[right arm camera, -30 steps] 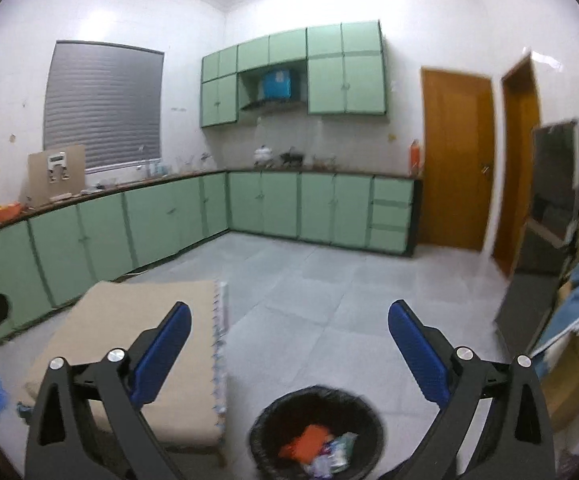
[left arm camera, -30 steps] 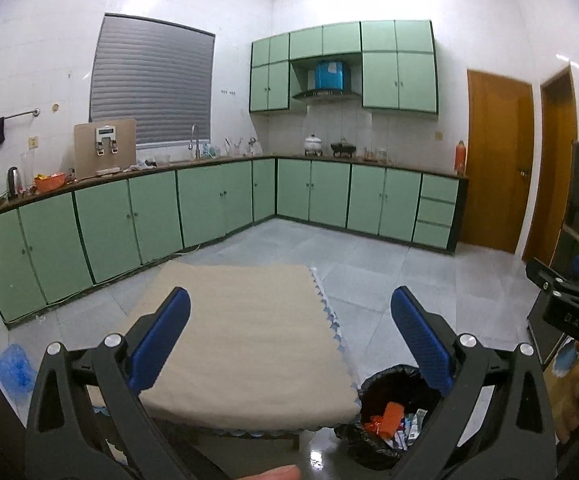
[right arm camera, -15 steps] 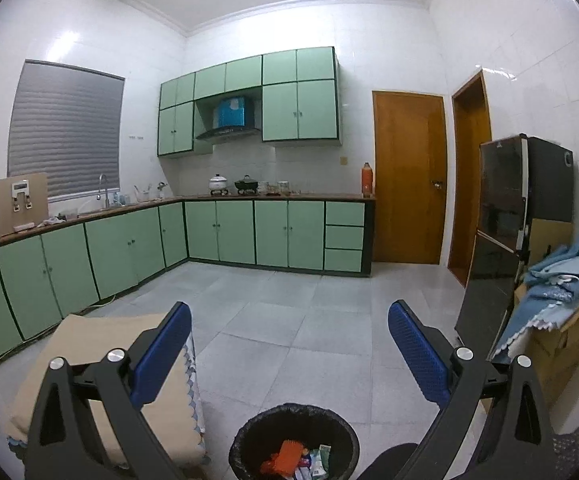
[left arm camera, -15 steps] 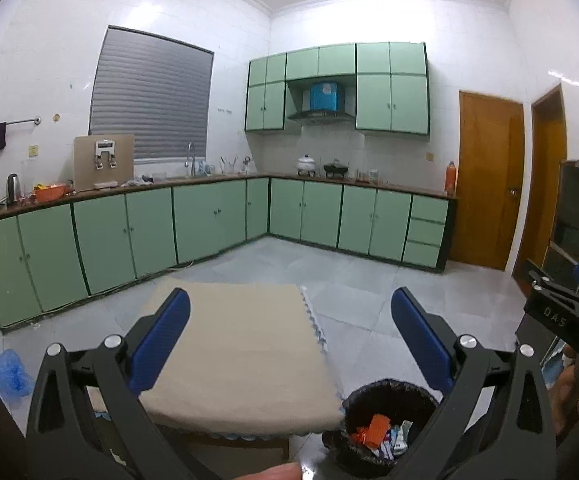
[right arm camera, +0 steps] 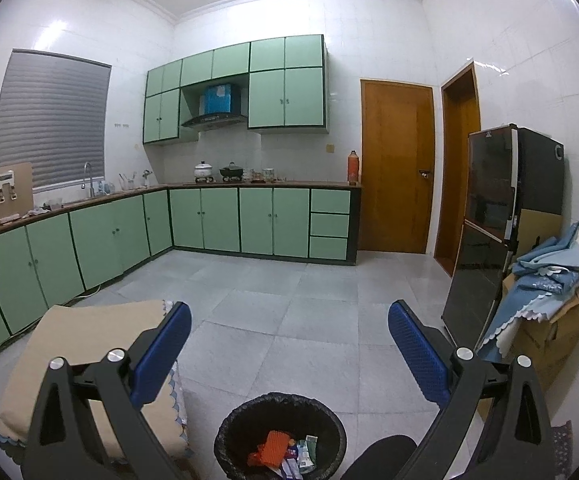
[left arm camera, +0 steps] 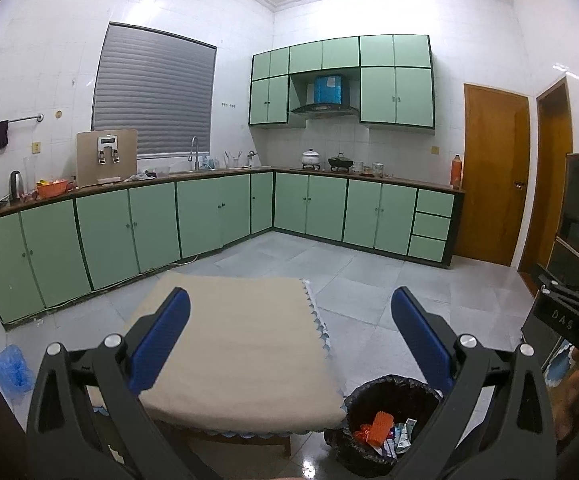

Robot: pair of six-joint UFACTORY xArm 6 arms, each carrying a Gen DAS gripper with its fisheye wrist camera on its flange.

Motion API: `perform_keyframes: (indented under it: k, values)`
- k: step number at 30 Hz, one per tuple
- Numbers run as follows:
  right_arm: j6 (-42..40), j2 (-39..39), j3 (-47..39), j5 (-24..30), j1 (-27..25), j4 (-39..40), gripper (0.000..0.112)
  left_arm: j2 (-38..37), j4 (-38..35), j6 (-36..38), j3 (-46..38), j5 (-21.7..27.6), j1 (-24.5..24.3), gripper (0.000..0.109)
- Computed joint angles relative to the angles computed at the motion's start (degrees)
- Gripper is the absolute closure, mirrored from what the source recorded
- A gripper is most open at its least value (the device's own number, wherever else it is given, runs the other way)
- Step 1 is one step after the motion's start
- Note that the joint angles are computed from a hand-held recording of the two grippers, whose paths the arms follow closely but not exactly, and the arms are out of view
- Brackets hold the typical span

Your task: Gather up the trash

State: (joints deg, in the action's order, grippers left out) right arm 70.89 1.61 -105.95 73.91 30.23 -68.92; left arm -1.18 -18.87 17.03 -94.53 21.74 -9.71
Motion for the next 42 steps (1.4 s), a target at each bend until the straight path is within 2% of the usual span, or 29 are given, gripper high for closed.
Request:
perform_keyframes:
  k: [4,8,42]
  values:
    - [0.3,0.0,0.0,0.7,0.3,-0.7,0.016,-0.3,-2.4,1.8,1.0,-0.8,0.3,0.011]
    - [0.8,0.1,-0.1,1.2,0.6,-1.2,0.016,-0.6,-0.8,0.9,1.4,-1.9,0.1,0.011]
    - [1.0,-0.4,0.6,1.2,0.4,-1.2,0.016,-0.3,-0.7,0.5,1.4,-1.4,-0.2,0.011]
